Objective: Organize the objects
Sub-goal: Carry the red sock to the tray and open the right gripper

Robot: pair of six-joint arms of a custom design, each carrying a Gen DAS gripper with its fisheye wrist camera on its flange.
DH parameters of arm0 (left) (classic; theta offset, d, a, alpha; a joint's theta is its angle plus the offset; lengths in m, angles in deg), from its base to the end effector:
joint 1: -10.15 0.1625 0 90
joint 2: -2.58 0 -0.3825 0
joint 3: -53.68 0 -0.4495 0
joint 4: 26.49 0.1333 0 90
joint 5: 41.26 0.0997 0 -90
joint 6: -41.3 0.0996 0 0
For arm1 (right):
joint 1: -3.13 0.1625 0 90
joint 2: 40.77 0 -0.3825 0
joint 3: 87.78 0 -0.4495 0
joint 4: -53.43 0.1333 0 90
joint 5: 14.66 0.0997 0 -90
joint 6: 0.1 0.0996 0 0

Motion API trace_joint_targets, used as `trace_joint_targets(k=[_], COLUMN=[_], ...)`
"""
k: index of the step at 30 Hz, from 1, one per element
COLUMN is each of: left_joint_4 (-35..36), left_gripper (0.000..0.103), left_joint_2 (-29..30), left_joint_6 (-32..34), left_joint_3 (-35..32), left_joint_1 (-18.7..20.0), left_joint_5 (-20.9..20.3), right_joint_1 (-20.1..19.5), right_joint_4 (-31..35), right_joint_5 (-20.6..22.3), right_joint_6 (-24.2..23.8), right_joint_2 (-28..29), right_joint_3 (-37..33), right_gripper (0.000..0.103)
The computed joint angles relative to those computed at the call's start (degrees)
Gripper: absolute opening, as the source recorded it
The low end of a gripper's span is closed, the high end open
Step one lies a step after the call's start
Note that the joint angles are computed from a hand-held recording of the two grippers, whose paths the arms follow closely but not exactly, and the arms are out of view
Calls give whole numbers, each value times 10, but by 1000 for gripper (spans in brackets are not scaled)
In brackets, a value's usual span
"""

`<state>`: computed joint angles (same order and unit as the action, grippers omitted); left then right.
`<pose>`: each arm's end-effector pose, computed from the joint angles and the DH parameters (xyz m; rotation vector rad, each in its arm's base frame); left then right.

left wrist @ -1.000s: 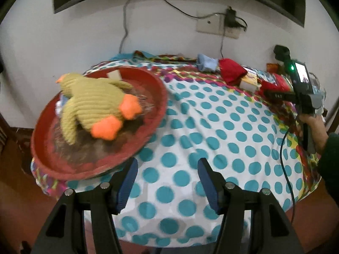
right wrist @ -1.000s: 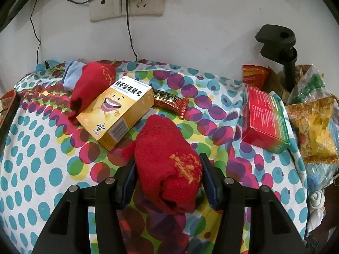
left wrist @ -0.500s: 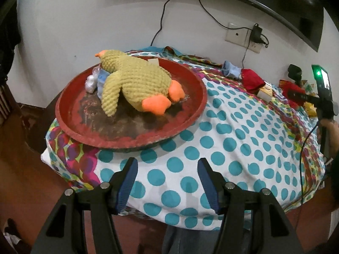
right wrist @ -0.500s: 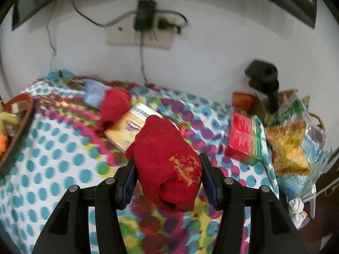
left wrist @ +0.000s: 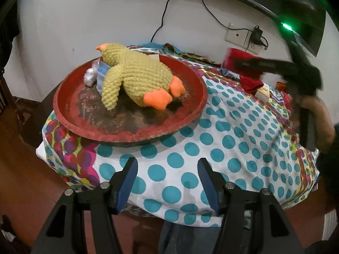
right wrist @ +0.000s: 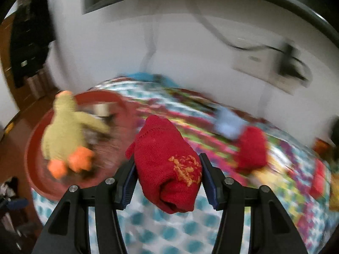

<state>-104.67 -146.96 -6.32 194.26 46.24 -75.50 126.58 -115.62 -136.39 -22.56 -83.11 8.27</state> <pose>-0.0436 -0.2986 0.3655 0.1586 2.3256 -0.9183 0.4397 -0.5187 0.0239 1.0562 -2.3393 0.6429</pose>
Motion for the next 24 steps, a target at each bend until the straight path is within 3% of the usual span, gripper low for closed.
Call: trace_joint_targets(k=[5,12,17,21,22,24], left_joint_4=[31,8,12,-7,-15,-25], left_gripper=[60,60,60,60,60,60], left_joint_2=[-2,-3,8,19,23,26], left_joint_6=[-19,1,2,17,23,30], left_joint_3=[-9,-16,-24,-28,-28,-28], left_joint_1=[-2,19,27,38,40,41], left_joint_5=[13,11,19,13,10,10], right_joint_1=[19,27,24,27,28,31], right_joint_4=[49,140,225,262,261,235], right_joint_5=[13,-52,-9,14,13,-3], right_joint_6=[-8,0,51,60,60,46], right_joint_2=[83,200,244,268,269,265], right_joint_3=[-83,-216,-293,-331,-332,-323], right_gripper=[53,53,53,54,57,74])
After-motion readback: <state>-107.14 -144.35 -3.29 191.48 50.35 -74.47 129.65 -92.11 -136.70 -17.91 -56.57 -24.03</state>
